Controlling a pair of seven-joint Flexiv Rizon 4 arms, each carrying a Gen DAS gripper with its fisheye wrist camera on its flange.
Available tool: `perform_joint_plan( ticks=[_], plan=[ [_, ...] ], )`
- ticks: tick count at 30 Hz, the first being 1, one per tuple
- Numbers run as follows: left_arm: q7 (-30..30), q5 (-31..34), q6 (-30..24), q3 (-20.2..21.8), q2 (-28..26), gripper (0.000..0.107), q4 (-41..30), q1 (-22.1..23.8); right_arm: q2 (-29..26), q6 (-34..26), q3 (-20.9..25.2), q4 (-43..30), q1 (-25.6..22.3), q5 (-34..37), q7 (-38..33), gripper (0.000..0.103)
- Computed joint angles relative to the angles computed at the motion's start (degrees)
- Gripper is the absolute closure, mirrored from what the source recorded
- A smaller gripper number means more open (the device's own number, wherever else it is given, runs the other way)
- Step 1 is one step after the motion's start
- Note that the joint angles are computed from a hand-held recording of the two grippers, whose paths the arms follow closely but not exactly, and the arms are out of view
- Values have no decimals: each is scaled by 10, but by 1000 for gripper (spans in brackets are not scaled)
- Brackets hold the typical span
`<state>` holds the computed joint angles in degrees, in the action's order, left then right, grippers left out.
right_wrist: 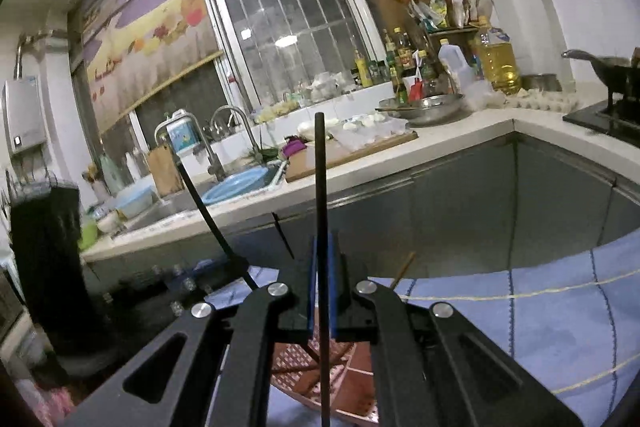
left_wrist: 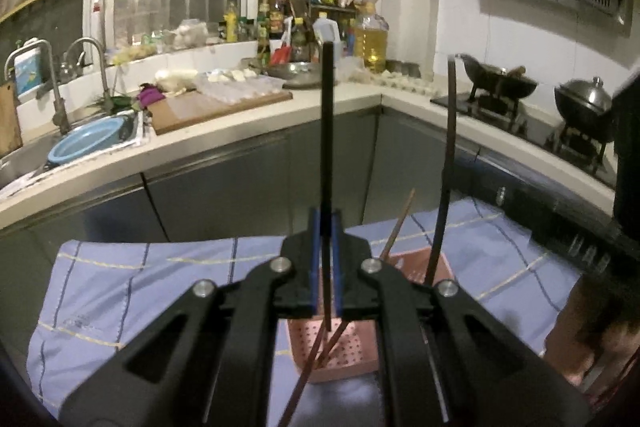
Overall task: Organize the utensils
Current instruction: 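Carry the chopstick with the right gripper into the caddy and release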
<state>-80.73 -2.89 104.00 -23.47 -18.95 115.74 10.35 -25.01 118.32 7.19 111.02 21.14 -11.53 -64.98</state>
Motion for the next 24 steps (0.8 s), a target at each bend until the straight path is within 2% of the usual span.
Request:
perform_joint_plan(
  ticks=[3, 8, 14, 17, 20, 21, 22, 24],
  plan=[
    [1, 0, -1, 5, -2, 102, 0, -7, 4, 1, 6, -13, -7, -8, 7, 98],
    [1, -1, 0, 14, -3, 102, -2, -14, 10, 2, -26, -28, 30, 24, -26, 98],
    [9, -10, -9, 58, -9, 102, -5, -57, -10, -6, -41, -23, 58, 56, -52, 98],
    [13, -24, -30, 81, -9, 102, -4, -77, -17, -19, -46, -8, 71, 67, -66, 98],
    [19, -45, -48, 68, 3, 92, 8, -67, -19, -49, -36, 3, 69, 61, -64, 97],
    [21, -52, -45, 58, 9, 85, 14, -59, -19, -65, -19, 6, 54, 50, -54, 97],
    [22, -57, -37, 46, 18, 78, 24, -49, -17, -76, -8, 7, 43, 41, -45, 96],
    [16, -55, -10, 2, 44, 71, 50, -8, -12, -84, 22, 13, 15, 25, -24, 96]
  ],
)
